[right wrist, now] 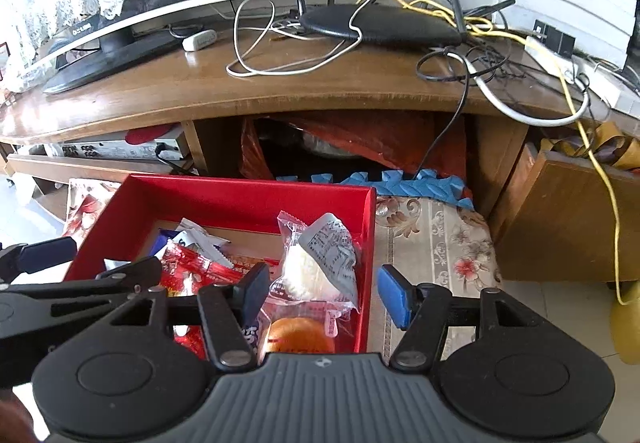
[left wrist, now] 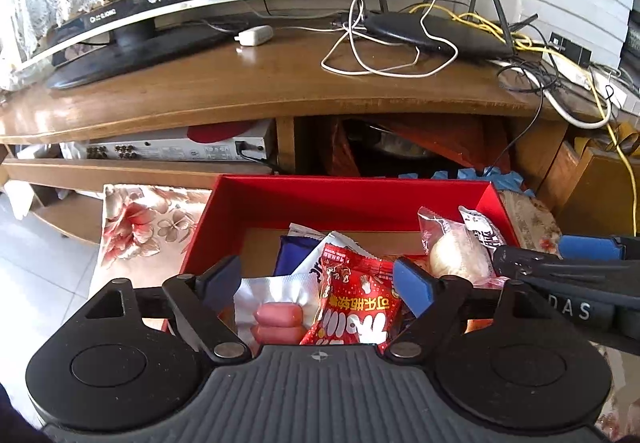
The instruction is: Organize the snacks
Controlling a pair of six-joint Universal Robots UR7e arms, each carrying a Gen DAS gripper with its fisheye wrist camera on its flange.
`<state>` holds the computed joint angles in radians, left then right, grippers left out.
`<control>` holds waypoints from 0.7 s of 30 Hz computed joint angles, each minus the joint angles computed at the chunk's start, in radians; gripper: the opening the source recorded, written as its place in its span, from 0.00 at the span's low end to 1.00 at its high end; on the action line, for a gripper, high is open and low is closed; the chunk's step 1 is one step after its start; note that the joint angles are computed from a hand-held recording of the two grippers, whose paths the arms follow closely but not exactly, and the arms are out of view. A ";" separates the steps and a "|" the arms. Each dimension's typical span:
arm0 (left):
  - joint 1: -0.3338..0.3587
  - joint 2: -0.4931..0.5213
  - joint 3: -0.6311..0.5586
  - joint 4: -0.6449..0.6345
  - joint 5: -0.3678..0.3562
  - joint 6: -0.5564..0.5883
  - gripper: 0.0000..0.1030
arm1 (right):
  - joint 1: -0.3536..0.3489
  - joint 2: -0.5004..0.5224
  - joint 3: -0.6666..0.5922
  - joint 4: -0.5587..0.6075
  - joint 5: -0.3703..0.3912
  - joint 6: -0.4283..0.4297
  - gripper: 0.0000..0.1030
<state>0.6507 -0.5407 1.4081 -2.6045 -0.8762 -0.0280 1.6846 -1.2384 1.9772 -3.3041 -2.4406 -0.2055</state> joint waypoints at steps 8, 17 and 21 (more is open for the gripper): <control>-0.008 -0.057 0.073 -0.024 -0.014 -0.012 0.94 | 0.040 -0.024 0.057 -0.034 -0.028 -0.006 0.59; -0.027 -0.124 0.179 -0.030 -0.012 -0.040 1.00 | 0.068 -0.069 0.142 -0.024 -0.057 0.060 0.62; -0.038 -0.152 0.233 -0.033 0.002 -0.056 1.00 | 0.078 -0.087 0.181 -0.015 -0.071 0.096 0.62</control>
<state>0.6129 -0.6927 1.6412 -2.6372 -0.8737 -0.0843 1.7629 -1.3258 2.1580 -3.3194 -2.5120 -0.1096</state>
